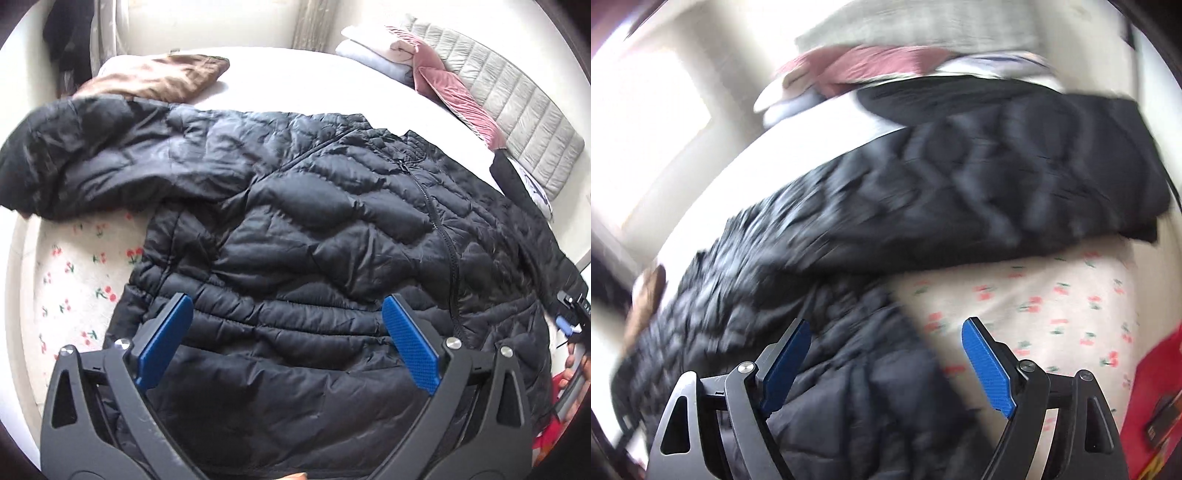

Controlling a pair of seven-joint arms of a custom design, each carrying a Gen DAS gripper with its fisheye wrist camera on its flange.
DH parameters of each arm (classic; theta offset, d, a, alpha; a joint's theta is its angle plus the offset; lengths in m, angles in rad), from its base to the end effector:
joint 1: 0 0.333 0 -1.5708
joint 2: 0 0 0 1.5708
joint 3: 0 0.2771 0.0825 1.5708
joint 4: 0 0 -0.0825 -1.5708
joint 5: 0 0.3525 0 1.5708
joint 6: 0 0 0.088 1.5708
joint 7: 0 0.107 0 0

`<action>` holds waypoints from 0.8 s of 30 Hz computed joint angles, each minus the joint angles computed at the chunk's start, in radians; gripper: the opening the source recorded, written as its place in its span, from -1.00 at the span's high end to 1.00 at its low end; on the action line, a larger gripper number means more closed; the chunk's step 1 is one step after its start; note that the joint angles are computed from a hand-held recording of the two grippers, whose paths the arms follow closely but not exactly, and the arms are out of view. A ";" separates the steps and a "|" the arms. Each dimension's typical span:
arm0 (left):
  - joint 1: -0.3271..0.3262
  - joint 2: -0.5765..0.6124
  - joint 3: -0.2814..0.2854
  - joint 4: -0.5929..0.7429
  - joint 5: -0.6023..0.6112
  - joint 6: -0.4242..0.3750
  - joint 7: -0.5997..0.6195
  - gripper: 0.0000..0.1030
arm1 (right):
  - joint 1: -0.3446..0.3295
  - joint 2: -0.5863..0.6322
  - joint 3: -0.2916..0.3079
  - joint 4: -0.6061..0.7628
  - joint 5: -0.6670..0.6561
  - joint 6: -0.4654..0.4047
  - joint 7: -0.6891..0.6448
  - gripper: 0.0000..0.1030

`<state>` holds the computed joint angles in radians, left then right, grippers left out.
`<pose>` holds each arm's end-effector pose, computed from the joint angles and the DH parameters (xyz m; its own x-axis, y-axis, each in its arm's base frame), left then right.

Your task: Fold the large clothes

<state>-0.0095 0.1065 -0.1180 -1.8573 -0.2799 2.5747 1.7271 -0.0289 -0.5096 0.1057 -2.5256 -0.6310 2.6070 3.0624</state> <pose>0.5978 -0.0694 0.5036 -0.1454 -0.9729 0.1798 -0.8174 0.0157 -0.5759 0.4197 0.0475 0.4924 -0.6987 -0.6334 -0.3327 -0.3606 0.7134 -0.6009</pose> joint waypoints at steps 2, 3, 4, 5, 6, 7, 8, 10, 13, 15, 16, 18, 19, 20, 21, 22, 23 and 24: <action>-0.002 0.005 0.006 0.007 0.027 0.001 -0.025 -0.98 | -0.036 -0.026 0.001 -0.022 -0.016 -0.020 0.042 -0.65; -0.002 0.005 0.008 0.006 0.036 0.005 -0.035 -0.98 | -0.050 -0.027 0.000 -0.020 -0.020 -0.053 0.047 -0.65; 0.000 0.007 0.009 0.008 0.036 0.006 -0.039 -0.98 | -0.056 -0.023 -0.002 -0.018 -0.024 -0.069 0.049 -0.65; 0.004 0.007 0.007 0.009 0.022 0.009 -0.032 -0.98 | -0.067 -0.016 -0.008 -0.013 -0.029 -0.093 0.052 -0.65; 0.009 0.003 0.005 0.004 0.001 0.017 -0.018 -0.98 | -0.074 -0.011 -0.014 -0.013 -0.034 -0.099 0.062 -0.65; 0.011 0.002 0.004 0.003 -0.011 0.020 -0.010 -0.98 | -0.084 -0.008 -0.027 -0.022 -0.037 -0.086 0.081 -0.65; 0.012 0.002 0.005 0.004 -0.015 0.022 -0.008 -0.98 | -0.091 -0.005 -0.042 -0.032 -0.033 -0.064 0.099 -0.65; 0.014 0.001 0.005 0.005 -0.020 0.029 -0.004 -0.98 | -0.108 -0.002 -0.069 -0.059 -0.026 0.002 0.131 -0.65; 0.018 -0.001 0.004 0.009 -0.043 0.028 0.003 -0.98 | -0.203 -0.005 -0.065 -0.113 -0.098 0.169 0.227 -0.65; 0.021 -0.002 0.004 0.010 -0.063 0.029 0.012 -0.98 | -0.243 0.009 -0.062 -0.114 -0.119 0.223 0.244 -0.65; 0.022 -0.003 0.003 0.011 -0.069 0.029 0.013 -0.98 | -0.266 0.014 -0.055 -0.113 -0.130 0.246 0.259 -0.65; 0.021 -0.003 0.003 0.012 -0.071 0.032 0.015 -0.98 | -0.313 0.018 -0.042 -0.115 -0.154 0.294 0.296 -0.64; 0.020 -0.004 0.004 0.012 -0.066 0.035 0.012 -0.98 | -0.340 0.019 -0.036 -0.119 -0.166 0.329 0.321 -0.56; 0.019 -0.004 0.004 0.012 -0.061 0.036 0.009 -0.98 | -0.367 0.030 -0.014 -0.113 -0.180 0.353 0.354 -0.33; 0.017 -0.004 0.005 0.011 -0.053 0.040 0.004 -0.98 | -0.384 0.035 -0.011 -0.112 -0.182 0.379 0.372 -0.17; 0.016 -0.006 0.006 0.009 -0.043 0.045 0.000 -0.98 | -0.391 0.040 -0.013 -0.108 -0.175 0.393 0.374 0.17; 0.013 -0.010 0.008 0.004 -0.023 0.055 -0.013 -0.98 | -0.397 0.042 -0.010 -0.104 -0.170 0.398 0.372 0.45; 0.009 -0.014 0.011 -0.003 0.002 0.069 -0.031 -0.98 | -0.418 0.040 0.009 -0.096 -0.182 0.403 0.382 0.55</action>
